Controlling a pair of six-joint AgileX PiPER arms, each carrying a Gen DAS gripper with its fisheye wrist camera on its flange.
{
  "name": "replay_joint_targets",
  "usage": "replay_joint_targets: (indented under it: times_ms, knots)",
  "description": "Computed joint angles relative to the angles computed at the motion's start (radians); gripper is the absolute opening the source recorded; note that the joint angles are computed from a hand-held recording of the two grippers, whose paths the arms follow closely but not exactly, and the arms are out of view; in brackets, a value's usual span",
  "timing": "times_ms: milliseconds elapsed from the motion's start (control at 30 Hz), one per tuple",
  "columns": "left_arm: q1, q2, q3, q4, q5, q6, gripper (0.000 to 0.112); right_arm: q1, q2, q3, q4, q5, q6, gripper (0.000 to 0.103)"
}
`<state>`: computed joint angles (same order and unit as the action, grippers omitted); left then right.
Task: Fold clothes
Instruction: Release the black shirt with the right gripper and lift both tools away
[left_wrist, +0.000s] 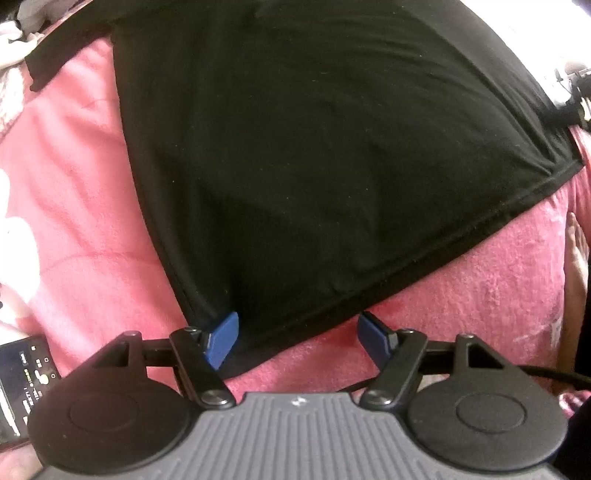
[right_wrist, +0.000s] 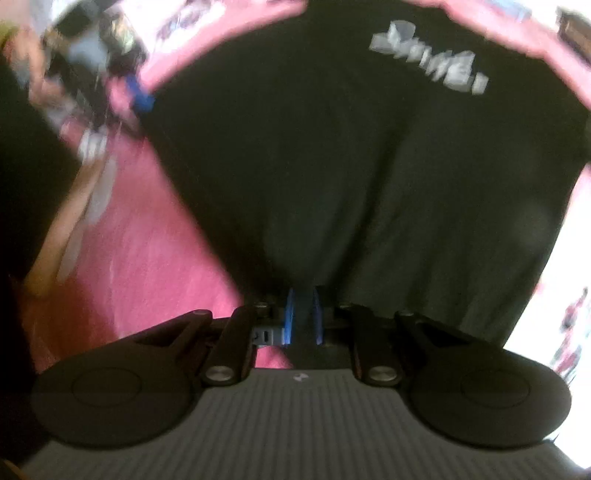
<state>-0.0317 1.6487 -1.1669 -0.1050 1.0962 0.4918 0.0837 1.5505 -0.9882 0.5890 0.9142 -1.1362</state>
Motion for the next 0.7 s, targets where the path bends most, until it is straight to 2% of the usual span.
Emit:
replay_joint_targets:
  times_ms: [67, 100, 200, 233, 300, 367, 400, 500, 567, 700]
  knots:
    - [-0.005, 0.004, -0.008, 0.003, 0.005, -0.008, 0.073, 0.041, 0.05, -0.047, 0.101, -0.072, -0.036, 0.011]
    - [-0.003, 0.0, -0.01, 0.004, 0.013, -0.007, 0.073, 0.083, 0.074, -0.055, 0.143, -0.138, -0.066, 0.011]
    - [0.012, -0.012, -0.018, 0.012, 0.031, -0.017, 0.073, 0.207, 0.148, -0.044, 0.149, -0.27, -0.099, 0.011]
    - [0.024, -0.018, -0.021, 0.007, 0.03, -0.023, 0.073, 0.23, 0.161, -0.033, 0.148, -0.27, -0.114, 0.011]
    - [0.046, -0.028, -0.026, -0.003, 0.026, -0.034, 0.073, 0.248, 0.129, 0.037, 0.177, -0.203, -0.168, 0.011]
    - [0.069, -0.04, -0.039, -0.013, 0.007, -0.03, 0.073, 0.243, 0.105, 0.062, 0.183, -0.057, -0.167, 0.011]
    - [0.08, -0.045, -0.047, -0.019, -0.006, -0.024, 0.073, 0.244, 0.105, 0.048, 0.182, -0.015, -0.167, 0.011]
    - [0.099, -0.046, -0.079, -0.032, -0.055, -0.011, 0.073, 0.25, 0.118, -0.021, 0.203, 0.019, -0.186, 0.011]
    - [0.117, -0.021, -0.116, -0.048, -0.09, -0.011, 0.073, 0.241, 0.16, -0.1, 0.268, -0.037, -0.182, 0.011]
    - [0.117, 0.026, -0.138, -0.105, -0.201, -0.074, 0.075, 0.294, 0.283, -0.217, 0.35, -0.284, -0.126, 0.013]
